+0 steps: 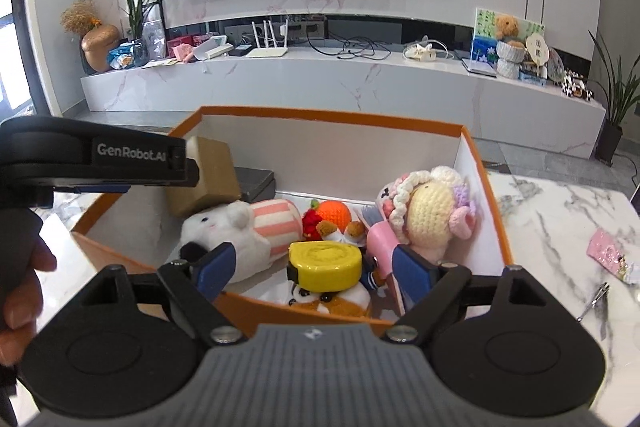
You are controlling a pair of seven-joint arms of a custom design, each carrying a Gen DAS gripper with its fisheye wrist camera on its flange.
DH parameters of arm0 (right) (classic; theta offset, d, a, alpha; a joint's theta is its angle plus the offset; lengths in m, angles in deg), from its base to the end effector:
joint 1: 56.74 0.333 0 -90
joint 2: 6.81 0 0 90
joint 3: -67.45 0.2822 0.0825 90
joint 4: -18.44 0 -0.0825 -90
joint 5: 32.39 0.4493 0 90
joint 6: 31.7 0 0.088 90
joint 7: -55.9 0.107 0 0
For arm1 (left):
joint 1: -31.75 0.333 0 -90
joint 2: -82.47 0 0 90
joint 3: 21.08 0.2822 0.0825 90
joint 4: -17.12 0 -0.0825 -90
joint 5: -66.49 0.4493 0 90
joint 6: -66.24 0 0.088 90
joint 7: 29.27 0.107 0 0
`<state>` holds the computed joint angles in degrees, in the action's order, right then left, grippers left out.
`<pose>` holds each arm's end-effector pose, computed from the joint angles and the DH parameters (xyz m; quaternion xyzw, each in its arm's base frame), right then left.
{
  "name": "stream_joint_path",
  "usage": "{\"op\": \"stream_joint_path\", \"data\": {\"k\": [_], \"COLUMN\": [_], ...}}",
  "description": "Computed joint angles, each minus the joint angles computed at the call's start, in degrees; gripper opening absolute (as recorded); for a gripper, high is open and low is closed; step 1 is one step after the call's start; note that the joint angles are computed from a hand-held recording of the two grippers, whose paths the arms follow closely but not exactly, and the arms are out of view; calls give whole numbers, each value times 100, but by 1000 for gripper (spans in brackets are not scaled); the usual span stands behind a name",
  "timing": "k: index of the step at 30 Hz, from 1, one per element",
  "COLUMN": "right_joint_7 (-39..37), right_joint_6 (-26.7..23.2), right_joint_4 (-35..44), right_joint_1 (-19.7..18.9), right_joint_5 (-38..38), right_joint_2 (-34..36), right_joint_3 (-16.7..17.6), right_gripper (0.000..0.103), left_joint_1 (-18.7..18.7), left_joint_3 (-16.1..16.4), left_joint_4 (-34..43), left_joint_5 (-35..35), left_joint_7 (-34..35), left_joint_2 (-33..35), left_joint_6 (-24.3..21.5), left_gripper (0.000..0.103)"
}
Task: Organize objects
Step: 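Lower the cube and tape measure into the box and open both tools, then move the left tool to the white lotion tube while the right tool approaches the paperback book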
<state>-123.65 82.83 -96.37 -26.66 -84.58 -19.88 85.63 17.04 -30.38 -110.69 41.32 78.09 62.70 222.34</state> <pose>0.4204 0.4151 0.5504 -0.4831 0.7466 -0.3725 0.2656 0.5272 -0.2249 0.5545 -0.4961 0.7587 -0.3886 0.1651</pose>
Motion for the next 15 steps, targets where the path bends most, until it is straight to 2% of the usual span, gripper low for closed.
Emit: {"op": "stream_joint_path", "data": {"k": [7, 13, 15], "right_joint_7": [199, -455, -438], "right_joint_6": [171, -146, -209], "right_joint_4": [-231, -238, -282], "right_joint_1": [103, 336, 383], "right_joint_5": [-88, 239, 295], "right_joint_2": [-275, -277, -278], "right_joint_3": [203, 308, 340], "right_gripper": [88, 91, 91], "left_joint_1": [-48, -52, -9], "left_joint_3": [123, 177, 162], "left_joint_4": [-771, -1499, -1697], "left_joint_5": [-76, 192, 265], "left_joint_7": [224, 399, 372], "left_joint_2": [-881, -1647, -1789], "left_joint_6": [138, 19, -14], "left_gripper": [75, 77, 77]}}
